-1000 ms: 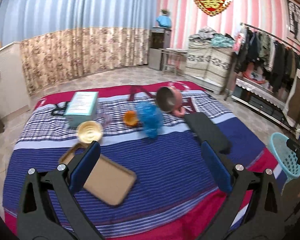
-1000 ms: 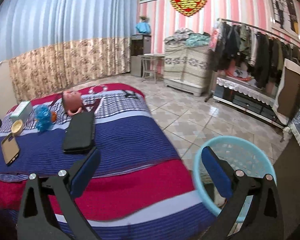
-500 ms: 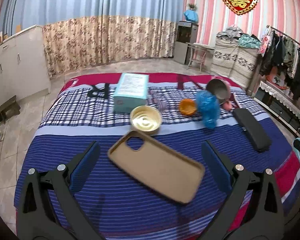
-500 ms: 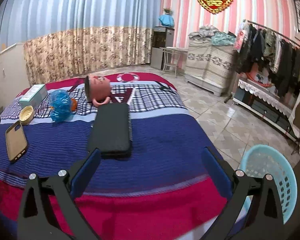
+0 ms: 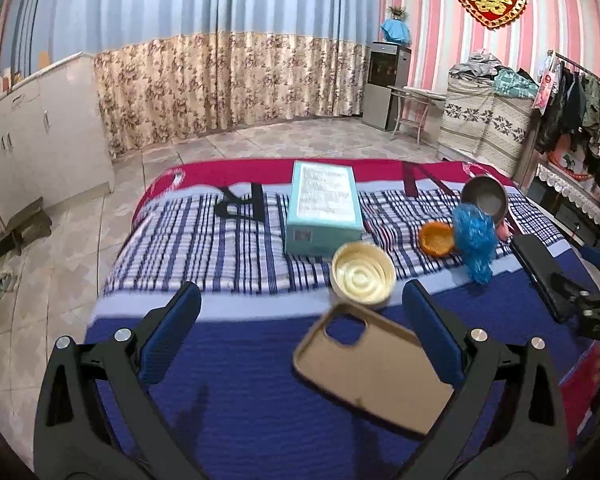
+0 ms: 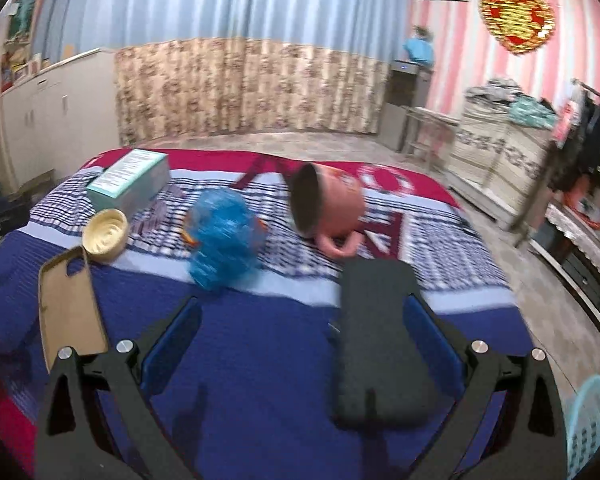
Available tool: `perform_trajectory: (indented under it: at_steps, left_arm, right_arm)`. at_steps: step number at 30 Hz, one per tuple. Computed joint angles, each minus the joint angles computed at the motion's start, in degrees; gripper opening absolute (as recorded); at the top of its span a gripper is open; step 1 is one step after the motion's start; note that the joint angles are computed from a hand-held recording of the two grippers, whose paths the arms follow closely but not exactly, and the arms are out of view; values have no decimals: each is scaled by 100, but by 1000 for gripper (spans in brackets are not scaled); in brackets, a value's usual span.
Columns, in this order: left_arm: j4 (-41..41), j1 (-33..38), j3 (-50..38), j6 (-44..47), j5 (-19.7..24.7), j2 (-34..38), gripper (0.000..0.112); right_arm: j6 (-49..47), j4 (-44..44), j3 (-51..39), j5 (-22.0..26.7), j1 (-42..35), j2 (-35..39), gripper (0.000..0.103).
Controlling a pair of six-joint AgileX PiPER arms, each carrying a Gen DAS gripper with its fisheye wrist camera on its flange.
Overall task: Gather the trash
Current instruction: 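Grasp the blue plastic bag with the right gripper, then grasp the cream round lid with the left gripper while the right gripper holds the bag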
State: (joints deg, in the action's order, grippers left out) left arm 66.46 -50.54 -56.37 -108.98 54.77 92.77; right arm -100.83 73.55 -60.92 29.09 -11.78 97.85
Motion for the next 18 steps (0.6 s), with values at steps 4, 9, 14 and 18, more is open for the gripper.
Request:
perform_trajectory:
  at_steps: [4,9,14,18]
  left_arm:
    - [32,321,-140,337,-237,9,97]
    - [-51,659,-318,423,-657,270,97]
    - [-319,805,-684,728,-995,676,97]
    - [-522,796,-1030,995,-1105,991,97]
  right_arm:
    - [600,-468,-459,-305,621,419,98]
    - [1716,-1349,-1186,-546,1072,979,98]
    - [2217,-1953,-1720,-48,1127,1327,51]
    - [1371,-1074,-1399,390,704,1066,24]
